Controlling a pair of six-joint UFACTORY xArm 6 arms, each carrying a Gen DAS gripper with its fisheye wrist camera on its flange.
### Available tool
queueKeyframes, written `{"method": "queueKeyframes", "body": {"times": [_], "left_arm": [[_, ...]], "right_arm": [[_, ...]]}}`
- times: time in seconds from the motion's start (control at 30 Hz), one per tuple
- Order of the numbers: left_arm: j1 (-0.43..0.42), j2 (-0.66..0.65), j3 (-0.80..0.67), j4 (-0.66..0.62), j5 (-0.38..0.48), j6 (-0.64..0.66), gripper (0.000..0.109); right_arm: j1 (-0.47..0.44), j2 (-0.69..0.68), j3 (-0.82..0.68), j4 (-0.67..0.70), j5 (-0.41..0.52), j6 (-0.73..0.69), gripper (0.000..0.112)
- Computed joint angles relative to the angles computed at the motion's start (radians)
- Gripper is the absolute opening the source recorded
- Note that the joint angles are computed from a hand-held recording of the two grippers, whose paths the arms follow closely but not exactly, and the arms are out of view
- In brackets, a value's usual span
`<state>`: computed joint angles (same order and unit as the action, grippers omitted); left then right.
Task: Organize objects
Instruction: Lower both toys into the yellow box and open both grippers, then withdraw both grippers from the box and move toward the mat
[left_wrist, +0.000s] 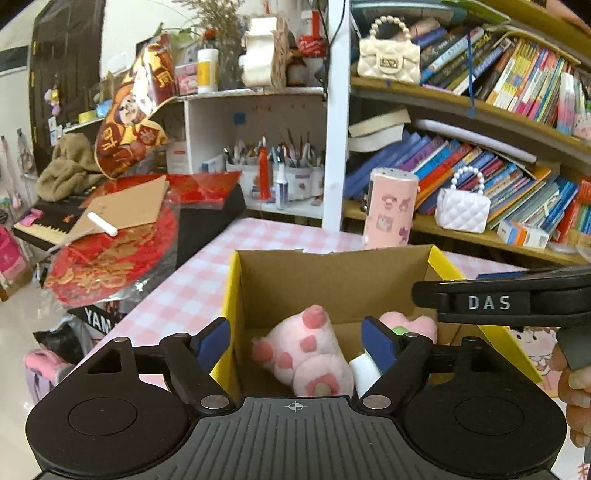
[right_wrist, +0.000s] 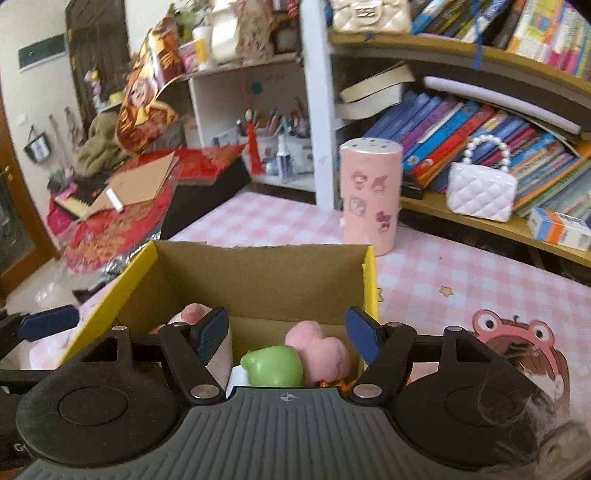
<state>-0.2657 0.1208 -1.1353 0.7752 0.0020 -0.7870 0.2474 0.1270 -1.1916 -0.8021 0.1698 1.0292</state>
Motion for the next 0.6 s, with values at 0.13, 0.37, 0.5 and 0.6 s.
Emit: {"method": "queueKeyframes", "body": {"times": [0.13, 0.37, 0.5, 0.6], "left_arm": [[0.022, -0.058, 0.054, 0.105, -0.012, -0.100, 0.084], [0.044, -0.172, 0.195, 0.084, -0.025, -0.082, 0.085], [0.048, -0.245, 0.287, 0.030, -0.022, -0.028, 0.086], [0.041, -0.296, 0.355, -0.057, -0.017, 0.046, 0.086]], "right_arm": [[0.015, -0.063, 0.052, -0.134, 0.040, 0.148, 0.071], [0.080, -0.192, 0.170, -0.297, 0.166, 0.370, 0.074], [0.132, -0.266, 0.253, -0.299, 0.225, 0.411, 0.074], [0.173, -0.311, 0.308, -0.269, 0.259, 0.404, 0.074]]}}
